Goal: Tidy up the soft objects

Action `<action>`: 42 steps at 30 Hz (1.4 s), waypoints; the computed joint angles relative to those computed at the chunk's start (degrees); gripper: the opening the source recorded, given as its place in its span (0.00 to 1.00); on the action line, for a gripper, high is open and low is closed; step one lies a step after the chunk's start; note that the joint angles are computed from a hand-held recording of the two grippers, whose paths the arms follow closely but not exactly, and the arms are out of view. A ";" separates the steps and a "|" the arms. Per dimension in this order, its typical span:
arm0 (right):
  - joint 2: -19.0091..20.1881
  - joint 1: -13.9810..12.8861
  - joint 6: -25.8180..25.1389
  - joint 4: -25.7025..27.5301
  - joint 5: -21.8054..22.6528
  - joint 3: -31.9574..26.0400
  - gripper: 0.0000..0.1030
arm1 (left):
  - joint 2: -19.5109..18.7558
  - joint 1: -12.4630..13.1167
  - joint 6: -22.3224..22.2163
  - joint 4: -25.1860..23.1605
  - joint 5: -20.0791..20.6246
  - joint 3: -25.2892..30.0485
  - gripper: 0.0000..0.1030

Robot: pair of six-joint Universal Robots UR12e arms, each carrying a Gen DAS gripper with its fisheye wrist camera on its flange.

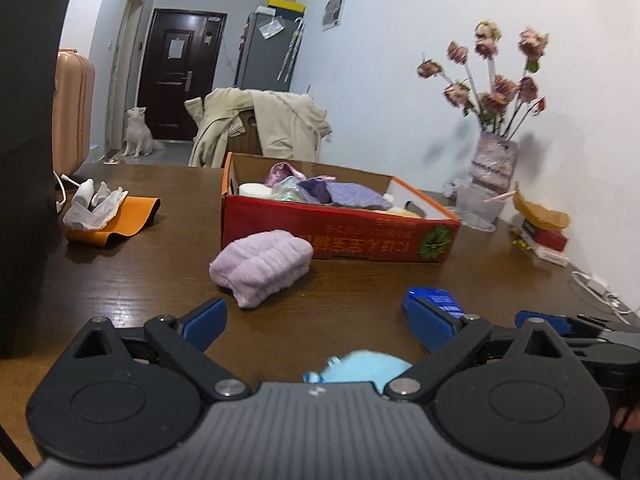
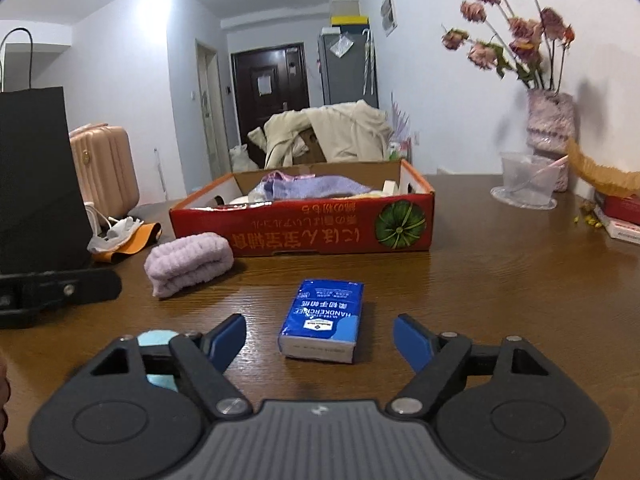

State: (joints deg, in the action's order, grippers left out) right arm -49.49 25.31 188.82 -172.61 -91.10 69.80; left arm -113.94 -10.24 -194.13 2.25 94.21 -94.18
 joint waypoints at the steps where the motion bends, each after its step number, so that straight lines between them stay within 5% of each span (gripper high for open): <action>1: 0.27 -0.16 -0.05 0.23 0.81 -0.46 0.77 | -0.33 0.06 0.02 -0.88 -0.03 0.70 0.92; 16: 3.31 -2.56 -6.23 10.99 6.54 -7.27 0.67 | -5.92 -0.15 2.89 -10.00 -4.77 10.56 0.81; 21: 1.93 -4.06 -2.43 9.45 1.25 -5.29 0.67 | -8.53 -0.53 6.08 -12.23 -8.09 15.89 0.80; 23: 1.61 -5.02 1.12 9.57 3.93 -4.83 0.63 | -10.06 -0.29 5.81 -14.26 -12.73 18.54 0.75; 27: 2.62 -6.75 11.21 9.76 14.78 -5.79 0.51 | -13.57 0.37 2.76 -23.01 -21.09 24.35 0.41; 30: 3.64 -6.88 16.03 11.63 16.43 -7.08 0.39 | -14.88 0.84 -0.63 -25.97 -23.91 26.50 0.32; 36: 4.87 -7.17 21.88 8.51 15.26 -7.62 0.34 | -14.41 0.69 -1.33 -29.23 -26.38 26.46 0.28; 42: 3.47 -7.18 18.14 9.77 14.04 -6.20 0.35 | -13.47 0.20 -3.09 -28.75 -23.35 24.97 0.38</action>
State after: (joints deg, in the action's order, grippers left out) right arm -46.02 18.13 206.96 -162.84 -77.06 63.61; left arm -127.41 -10.04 -197.22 -26.50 70.86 -69.21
